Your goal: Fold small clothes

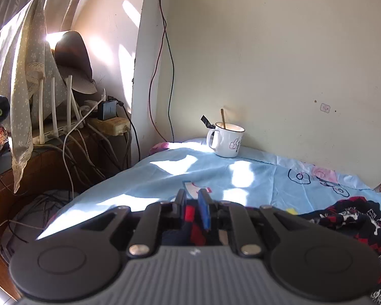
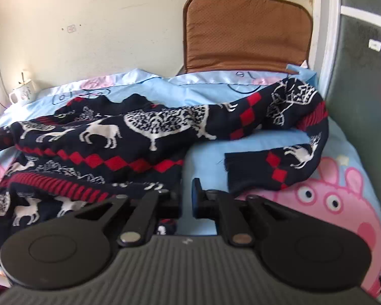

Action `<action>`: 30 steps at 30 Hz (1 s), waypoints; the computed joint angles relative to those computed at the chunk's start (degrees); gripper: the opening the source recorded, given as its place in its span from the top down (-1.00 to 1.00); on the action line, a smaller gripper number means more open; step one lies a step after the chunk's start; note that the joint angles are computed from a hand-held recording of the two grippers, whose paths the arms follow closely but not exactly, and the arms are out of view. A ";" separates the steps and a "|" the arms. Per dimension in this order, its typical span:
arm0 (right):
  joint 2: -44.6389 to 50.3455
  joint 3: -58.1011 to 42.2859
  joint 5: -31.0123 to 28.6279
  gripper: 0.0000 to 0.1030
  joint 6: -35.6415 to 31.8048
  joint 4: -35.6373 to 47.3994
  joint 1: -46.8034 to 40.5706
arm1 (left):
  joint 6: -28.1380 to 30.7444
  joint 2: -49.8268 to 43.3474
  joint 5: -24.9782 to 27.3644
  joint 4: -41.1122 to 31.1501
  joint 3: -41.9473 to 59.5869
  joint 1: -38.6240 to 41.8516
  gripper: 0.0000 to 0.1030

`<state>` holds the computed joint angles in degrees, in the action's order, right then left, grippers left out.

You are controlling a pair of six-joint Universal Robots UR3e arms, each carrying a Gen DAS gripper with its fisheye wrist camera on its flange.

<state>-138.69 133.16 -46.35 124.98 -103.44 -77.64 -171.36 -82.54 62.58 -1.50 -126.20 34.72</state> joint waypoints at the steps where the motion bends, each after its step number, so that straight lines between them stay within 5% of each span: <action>1: 0.78 -0.34 2.09 0.26 0.04 -0.43 -0.07 | 0.82 -0.17 0.43 0.70 -0.22 -0.51 0.72; 3: 3.10 -1.47 5.29 0.21 1.11 -3.29 1.88 | 2.02 0.00 -1.04 1.86 -1.28 -0.81 0.52; 6: 13.16 -3.54 4.99 0.21 10.68 -20.53 12.72 | 4.14 -1.13 -2.61 3.13 -1.54 -3.40 0.43; 12: 45.39 -22.34 -2.50 0.18 28.91 -45.68 38.65 | 8.05 -14.93 4.05 9.88 8.14 -17.84 -0.05; 16: 67.93 -45.58 -10.69 -0.12 35.24 -43.78 53.46 | 11.17 -29.12 12.81 3.32 24.79 -26.17 -0.21; 20: 86.56 -68.59 -22.00 -0.33 34.25 -34.18 63.34 | 13.15 -40.68 21.16 -7.52 40.40 -32.28 -0.21; 22: 92.67 -76.93 -28.21 -0.23 30.30 -28.41 66.41 | 15.65 -43.62 20.41 -8.73 41.92 -33.73 -0.01; 23: 94.29 -78.53 -30.54 0.50 28.39 -28.10 67.49 | 16.66 -44.40 20.79 -3.11 39.32 -34.67 0.15; 24: 94.38 -78.31 -30.00 0.65 27.68 -29.40 67.54 | 18.46 -44.73 20.55 -1.28 38.29 -35.23 0.66; 25: 95.04 -79.92 -30.51 0.67 28.10 -29.91 67.92 | 19.79 -44.26 19.64 -2.20 38.00 -35.68 0.96; 30: 100.98 -93.57 -28.03 0.69 36.16 -35.90 69.02 | 16.28 -53.76 33.58 2.20 52.96 -39.77 0.96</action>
<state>-37.71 39.59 -74.38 161.15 -139.34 -8.62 -155.08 -136.30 96.15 0.70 -73.23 -5.05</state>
